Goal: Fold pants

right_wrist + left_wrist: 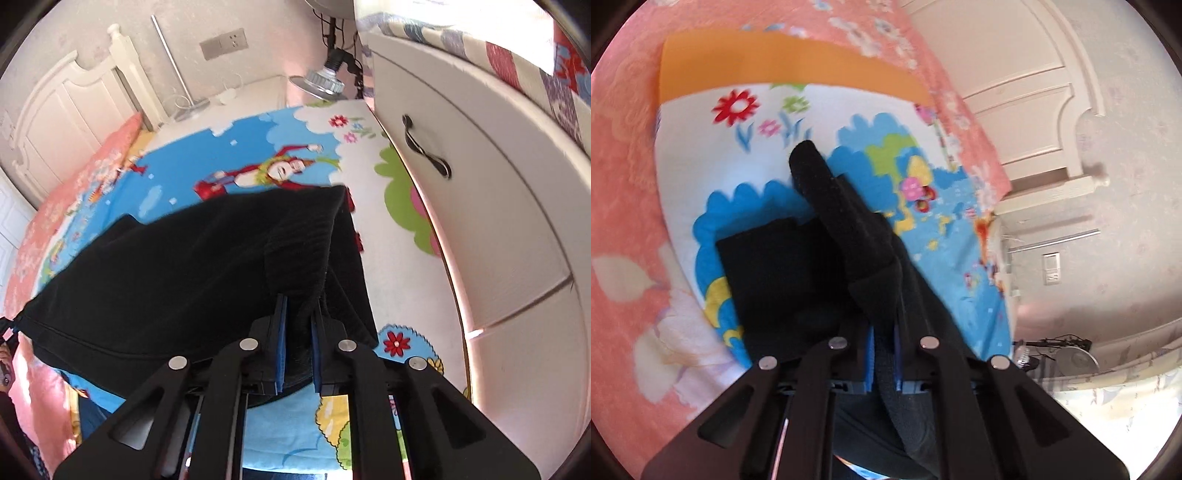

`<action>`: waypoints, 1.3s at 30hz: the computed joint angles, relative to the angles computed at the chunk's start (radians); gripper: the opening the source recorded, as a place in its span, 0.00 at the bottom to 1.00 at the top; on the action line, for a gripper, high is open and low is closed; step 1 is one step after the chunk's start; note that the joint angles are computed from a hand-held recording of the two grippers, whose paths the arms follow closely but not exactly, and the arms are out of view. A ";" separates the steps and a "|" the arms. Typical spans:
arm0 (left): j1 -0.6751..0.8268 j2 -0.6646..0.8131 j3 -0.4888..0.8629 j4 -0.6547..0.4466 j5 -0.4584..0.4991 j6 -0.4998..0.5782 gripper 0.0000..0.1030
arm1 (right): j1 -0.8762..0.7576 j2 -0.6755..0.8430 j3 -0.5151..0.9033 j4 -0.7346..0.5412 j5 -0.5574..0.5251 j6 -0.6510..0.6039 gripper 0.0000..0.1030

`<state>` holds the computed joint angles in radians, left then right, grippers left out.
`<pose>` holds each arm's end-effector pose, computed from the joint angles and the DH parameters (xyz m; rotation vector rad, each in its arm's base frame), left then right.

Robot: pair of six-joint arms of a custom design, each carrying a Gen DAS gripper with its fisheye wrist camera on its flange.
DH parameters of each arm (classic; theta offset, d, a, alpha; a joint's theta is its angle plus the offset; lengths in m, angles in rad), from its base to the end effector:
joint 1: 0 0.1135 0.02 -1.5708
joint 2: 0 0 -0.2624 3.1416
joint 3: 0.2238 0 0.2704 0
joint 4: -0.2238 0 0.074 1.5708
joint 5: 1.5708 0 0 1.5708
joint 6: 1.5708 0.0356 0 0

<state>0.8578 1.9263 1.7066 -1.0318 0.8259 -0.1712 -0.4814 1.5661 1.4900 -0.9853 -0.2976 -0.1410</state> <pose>0.2896 0.2949 0.2674 -1.0493 2.2056 -0.8732 0.3052 -0.1477 0.3214 0.3358 2.5445 0.1615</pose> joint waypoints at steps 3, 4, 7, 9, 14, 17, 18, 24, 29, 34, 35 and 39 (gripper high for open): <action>-0.017 -0.019 0.061 -0.068 -0.006 0.029 0.07 | 0.007 0.033 0.077 -0.023 -0.001 -0.010 0.10; -0.011 -0.048 0.054 -0.076 0.008 0.033 0.07 | 0.002 0.037 0.090 -0.027 -0.001 -0.008 0.10; 0.032 -0.159 -0.061 -0.065 0.015 0.063 0.07 | -0.014 0.044 0.082 -0.029 0.046 -0.021 0.10; 0.073 -0.185 -0.146 -0.068 0.008 0.115 0.07 | -0.008 0.059 0.036 -0.016 0.099 -0.033 0.10; 0.112 -0.115 -0.250 -0.010 -0.013 0.157 0.07 | -0.003 0.081 -0.061 0.056 0.156 -0.037 0.10; 0.094 -0.096 -0.194 -0.034 -0.013 0.151 0.07 | -0.019 0.085 -0.016 0.023 0.122 -0.040 0.10; 0.087 -0.099 -0.158 -0.050 -0.003 0.147 0.07 | -0.023 0.080 -0.004 0.012 0.116 -0.047 0.10; 0.073 -0.091 -0.101 -0.089 -0.025 0.127 0.07 | 0.013 0.064 -0.048 0.033 0.212 -0.073 0.09; 0.117 -0.085 -0.214 -0.042 -0.023 0.116 0.46 | 0.011 0.016 -0.123 0.107 0.269 -0.039 0.13; 0.137 -0.267 -0.384 -0.022 -0.017 0.134 0.48 | 0.009 -0.142 -0.239 0.148 0.395 -0.040 0.71; 0.122 -0.329 -0.433 -0.047 -0.001 0.172 0.48 | 0.016 -0.206 -0.273 0.150 0.417 -0.047 0.75; -0.061 -0.518 -0.591 -0.142 0.092 0.239 0.47 | 0.076 -0.359 -0.329 0.055 0.242 0.006 0.82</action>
<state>0.7963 1.4088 1.1159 -1.1742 0.9183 0.0681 -0.4051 1.2067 1.1609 -0.9302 -0.0554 -0.1353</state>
